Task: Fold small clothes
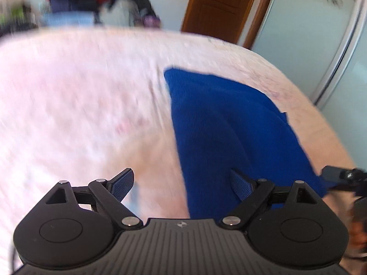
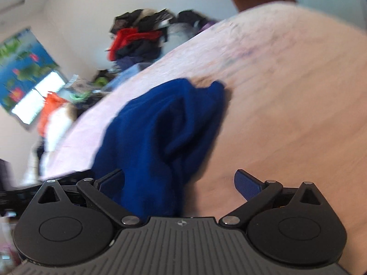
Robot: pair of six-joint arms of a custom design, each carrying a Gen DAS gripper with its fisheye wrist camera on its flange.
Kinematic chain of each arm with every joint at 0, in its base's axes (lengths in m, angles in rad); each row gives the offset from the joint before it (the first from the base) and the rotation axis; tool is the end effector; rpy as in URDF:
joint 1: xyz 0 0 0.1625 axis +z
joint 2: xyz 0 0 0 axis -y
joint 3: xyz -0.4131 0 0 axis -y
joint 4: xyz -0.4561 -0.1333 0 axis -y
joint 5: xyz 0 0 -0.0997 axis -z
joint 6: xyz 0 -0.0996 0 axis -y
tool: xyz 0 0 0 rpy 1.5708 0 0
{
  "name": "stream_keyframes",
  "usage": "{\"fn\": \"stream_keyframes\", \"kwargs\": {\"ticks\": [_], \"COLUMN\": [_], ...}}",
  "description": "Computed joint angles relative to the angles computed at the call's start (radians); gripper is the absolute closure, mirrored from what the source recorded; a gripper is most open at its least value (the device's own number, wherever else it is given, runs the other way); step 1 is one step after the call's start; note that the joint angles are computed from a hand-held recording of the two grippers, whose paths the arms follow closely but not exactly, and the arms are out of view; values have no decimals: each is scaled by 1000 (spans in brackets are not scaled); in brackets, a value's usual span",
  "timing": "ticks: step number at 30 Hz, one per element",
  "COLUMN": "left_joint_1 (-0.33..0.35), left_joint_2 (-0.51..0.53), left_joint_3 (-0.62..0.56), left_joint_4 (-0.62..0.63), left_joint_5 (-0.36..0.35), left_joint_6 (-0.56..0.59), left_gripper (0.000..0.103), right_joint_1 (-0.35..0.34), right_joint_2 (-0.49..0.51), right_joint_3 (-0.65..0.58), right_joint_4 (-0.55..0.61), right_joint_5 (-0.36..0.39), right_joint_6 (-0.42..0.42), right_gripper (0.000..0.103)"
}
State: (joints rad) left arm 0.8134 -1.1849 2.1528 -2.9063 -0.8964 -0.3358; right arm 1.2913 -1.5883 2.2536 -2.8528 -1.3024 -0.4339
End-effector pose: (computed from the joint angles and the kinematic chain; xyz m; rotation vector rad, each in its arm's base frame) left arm -0.2256 -0.5231 0.1328 0.3798 2.5878 -0.8901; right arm 0.0188 -0.5136 0.2733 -0.3527 2.9210 -1.0159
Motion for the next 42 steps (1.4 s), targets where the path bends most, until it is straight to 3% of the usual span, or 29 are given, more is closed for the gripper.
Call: {"fn": "stream_keyframes", "kwargs": {"ticks": [2, 6, 9, 11, 12, 13, 14, 16, 19, 26, 28, 30, 34, 38, 42], "left_joint_1": [37, 33, 37, 31, 26, 19, 17, 13, 0, -50, -64, -71, -121, -162, -206], "left_joint_2": [-8, 33, 63, 78, 82, 83, 80, 77, 73, 58, 70, 70, 70, 80, 140], "left_joint_3": [7, 3, -10, -18, -24, -25, -27, -24, -23, -16, -17, -9, 7, 22, 22], "left_joint_4": [-34, -105, -140, -136, -117, -109, -96, -97, -90, -32, 13, 10, 45, 72, 86], "left_joint_5": [-99, -118, -158, -151, -139, -123, -129, -127, -125, -99, -34, -18, 128, 239, 378], "left_joint_6": [-28, 26, 33, 34, 30, 28, 22, -6, -43, -59, -81, -83, -109, -113, -107], "left_gripper": [11, 12, 13, 41, 52, 65, 70, 79, 84, 85, 79, 73, 34, 33, 29], "right_joint_1": [-12, 16, 46, 71, 84, 93, 100, 97, 63, 115, 129, 153, 145, 173, 188], "right_joint_2": [20, 99, 173, 213, 227, 235, 240, 241, 225, 131, 131, 133, 65, 34, 46], "right_joint_3": [-23, -98, -149, -169, -173, -174, -175, -176, -177, -147, -151, -129, -34, 65, 104], "right_joint_4": [62, 159, 146, 109, 84, 64, 45, 17, 67, 94, 113, 58, -61, -285, -351], "right_joint_5": [66, 102, 110, 86, 69, 50, 24, -27, 17, -64, -143, -246, -254, -349, -422], "right_joint_6": [-9, -54, -42, -39, -42, -37, -24, 26, 67, -40, -37, -63, -87, -123, -238], "right_gripper": [1, 0, 0, 1, 5, 18, 28, 75, 80, 79, 65, 56, 44, 34, 19]}}
